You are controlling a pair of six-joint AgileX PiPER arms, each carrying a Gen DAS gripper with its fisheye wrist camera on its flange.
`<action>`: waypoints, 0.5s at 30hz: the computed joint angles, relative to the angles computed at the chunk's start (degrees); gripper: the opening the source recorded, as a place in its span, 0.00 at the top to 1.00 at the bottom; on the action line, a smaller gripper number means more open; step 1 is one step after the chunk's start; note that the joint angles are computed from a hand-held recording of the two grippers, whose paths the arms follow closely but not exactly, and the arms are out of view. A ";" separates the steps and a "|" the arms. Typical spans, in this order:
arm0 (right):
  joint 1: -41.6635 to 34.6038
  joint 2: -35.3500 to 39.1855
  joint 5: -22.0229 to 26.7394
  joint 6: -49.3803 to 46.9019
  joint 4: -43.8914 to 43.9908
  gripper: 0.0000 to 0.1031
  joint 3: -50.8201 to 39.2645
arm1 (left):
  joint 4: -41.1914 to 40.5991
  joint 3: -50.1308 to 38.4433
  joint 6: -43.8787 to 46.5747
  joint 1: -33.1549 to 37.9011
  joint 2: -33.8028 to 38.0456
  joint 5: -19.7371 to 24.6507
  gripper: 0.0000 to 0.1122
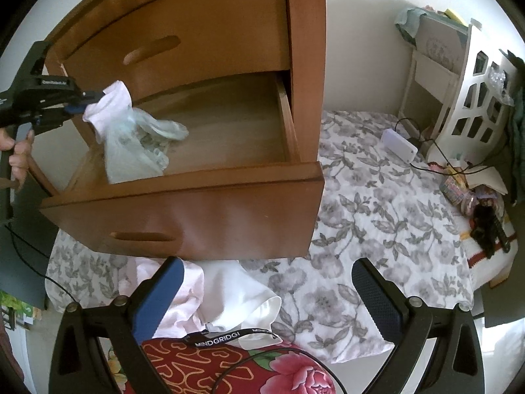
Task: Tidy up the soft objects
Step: 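Lift the pink socks up out of the drawer with the left gripper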
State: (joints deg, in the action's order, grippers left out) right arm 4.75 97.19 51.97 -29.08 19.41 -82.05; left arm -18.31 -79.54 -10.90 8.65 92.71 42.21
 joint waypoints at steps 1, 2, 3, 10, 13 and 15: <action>-0.05 -0.13 -0.09 -0.02 0.12 0.00 -0.03 | -0.92 -0.85 0.13 0.74 -0.51 1.19 0.84; -0.08 -0.27 -0.13 -0.02 0.18 0.00 -0.05 | -1.96 -0.83 0.78 1.37 -1.29 1.47 0.84; -0.12 -0.43 -0.16 -0.10 0.29 0.00 -0.07 | -1.72 -1.62 0.30 1.47 -2.07 2.23 0.84; -0.23 -1.07 0.05 -0.40 0.76 0.00 0.16 | -3.86 -2.48 2.57 3.62 -6.65 4.18 0.84; -0.38 -1.50 0.02 -0.71 1.14 0.00 0.34 | -3.19 -3.32 1.39 2.89 -8.20 4.46 0.84; -0.55 -1.62 0.10 -0.70 1.30 0.00 0.30 | -2.68 -2.79 0.80 2.33 -9.85 4.36 0.84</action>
State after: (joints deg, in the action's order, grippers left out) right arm 4.20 95.58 52.07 -29.78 20.71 -81.75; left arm -20.99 -82.33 -10.11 10.98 82.86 46.57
